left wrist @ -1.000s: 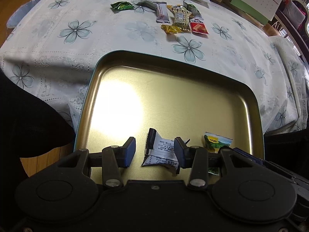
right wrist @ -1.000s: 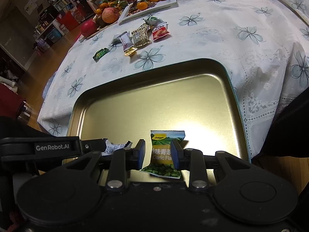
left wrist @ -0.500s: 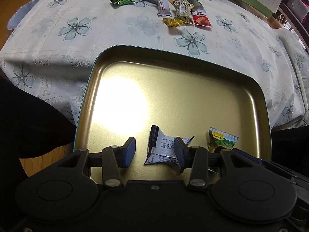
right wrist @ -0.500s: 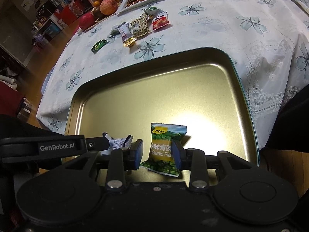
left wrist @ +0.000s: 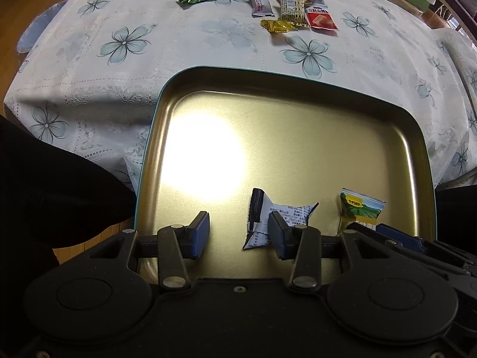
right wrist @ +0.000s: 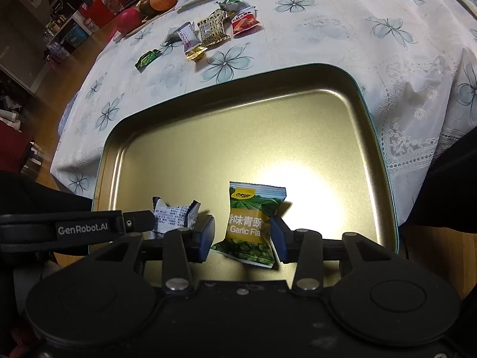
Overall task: Organize snacks
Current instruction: 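Withdraw both open tools from the tray toward the snack pile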
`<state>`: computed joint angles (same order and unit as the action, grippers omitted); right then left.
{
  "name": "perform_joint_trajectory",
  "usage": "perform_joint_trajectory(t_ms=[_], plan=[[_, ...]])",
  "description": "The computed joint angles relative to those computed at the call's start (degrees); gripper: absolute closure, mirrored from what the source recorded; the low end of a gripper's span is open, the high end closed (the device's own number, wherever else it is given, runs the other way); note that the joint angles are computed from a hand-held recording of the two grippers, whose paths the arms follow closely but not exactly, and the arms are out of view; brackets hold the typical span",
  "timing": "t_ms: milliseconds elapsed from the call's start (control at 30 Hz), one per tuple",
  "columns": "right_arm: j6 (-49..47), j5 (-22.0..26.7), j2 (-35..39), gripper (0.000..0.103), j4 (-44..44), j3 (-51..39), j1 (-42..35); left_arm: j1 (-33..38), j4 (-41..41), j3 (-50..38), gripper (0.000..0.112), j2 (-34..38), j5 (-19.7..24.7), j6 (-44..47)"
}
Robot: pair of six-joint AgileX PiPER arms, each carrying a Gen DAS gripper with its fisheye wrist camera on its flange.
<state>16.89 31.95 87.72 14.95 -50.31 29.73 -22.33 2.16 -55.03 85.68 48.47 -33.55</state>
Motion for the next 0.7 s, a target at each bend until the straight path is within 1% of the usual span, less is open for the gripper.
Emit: perform_joint_trajectory(t_ms=[167, 267, 367, 567, 700], plan=[[-6.0, 4.3, 0.9, 0.058, 3.3, -3.6, -1.8, 4.6, -2.7, -2.7, 0.061, -0.5, 2.4, 5.8], [-11.1, 7.9, 3.4, 0.058, 6.4, -8.0, -3.6, 7.1, -3.1, -6.3, 0.061, 0.3, 3.5, 8.6], [-14.1, 11.1, 6.7, 0.058, 7.4, -13.9, -5.2, 9.2, -3.5, -10.8, 0.061, 2.3, 4.1, 11.8], [-15.5, 17.7, 16.1, 0.058, 7.4, -29.8, -8.9, 12.6, -3.6, -21.6, 0.061, 9.8, 5.8, 16.7], [-13.2, 22.8, 24.4, 0.058, 4.8, -43.9, -10.6, 14.4, -3.8, -30.1, 0.061, 16.2, 8.0, 18.2]])
